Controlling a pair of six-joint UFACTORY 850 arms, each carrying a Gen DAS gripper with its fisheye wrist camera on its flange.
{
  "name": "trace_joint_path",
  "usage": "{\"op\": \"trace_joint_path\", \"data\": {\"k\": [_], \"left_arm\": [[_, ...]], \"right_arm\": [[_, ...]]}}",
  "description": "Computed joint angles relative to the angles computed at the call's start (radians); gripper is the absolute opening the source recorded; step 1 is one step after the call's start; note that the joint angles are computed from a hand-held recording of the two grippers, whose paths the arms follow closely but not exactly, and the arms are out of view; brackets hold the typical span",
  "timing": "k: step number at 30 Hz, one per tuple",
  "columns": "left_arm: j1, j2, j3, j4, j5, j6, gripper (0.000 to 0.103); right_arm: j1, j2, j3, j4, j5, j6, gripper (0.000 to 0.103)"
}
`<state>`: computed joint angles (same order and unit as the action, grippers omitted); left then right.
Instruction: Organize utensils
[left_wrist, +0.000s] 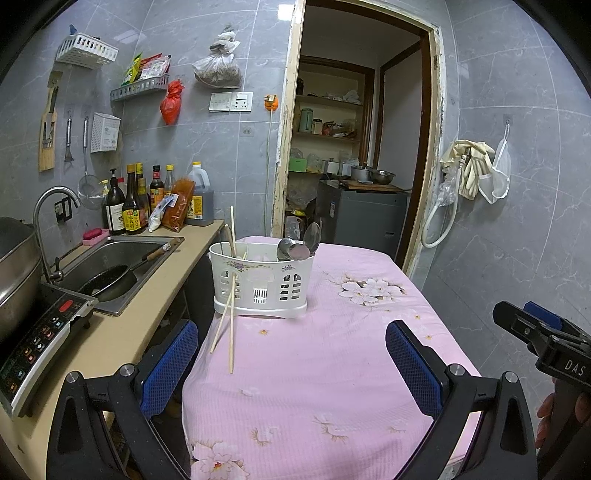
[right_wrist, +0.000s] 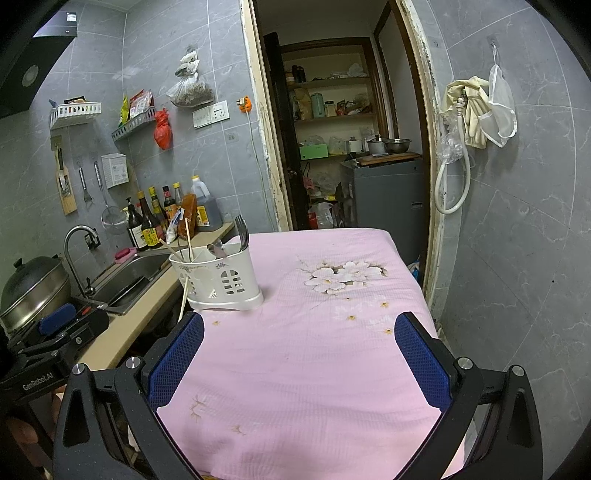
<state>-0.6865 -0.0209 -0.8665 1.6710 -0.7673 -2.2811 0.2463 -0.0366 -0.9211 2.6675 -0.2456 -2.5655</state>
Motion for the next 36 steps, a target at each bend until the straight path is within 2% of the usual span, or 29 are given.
{"op": "trace_joint_path", "data": {"k": [36], "left_arm": [[0.016, -0.011, -0.023, -0.033, 0.014, 0.033, 0.102]], "right_arm": [[0.000, -0.003, 0.002, -0.007, 0.003, 0.012, 0.101]]}}
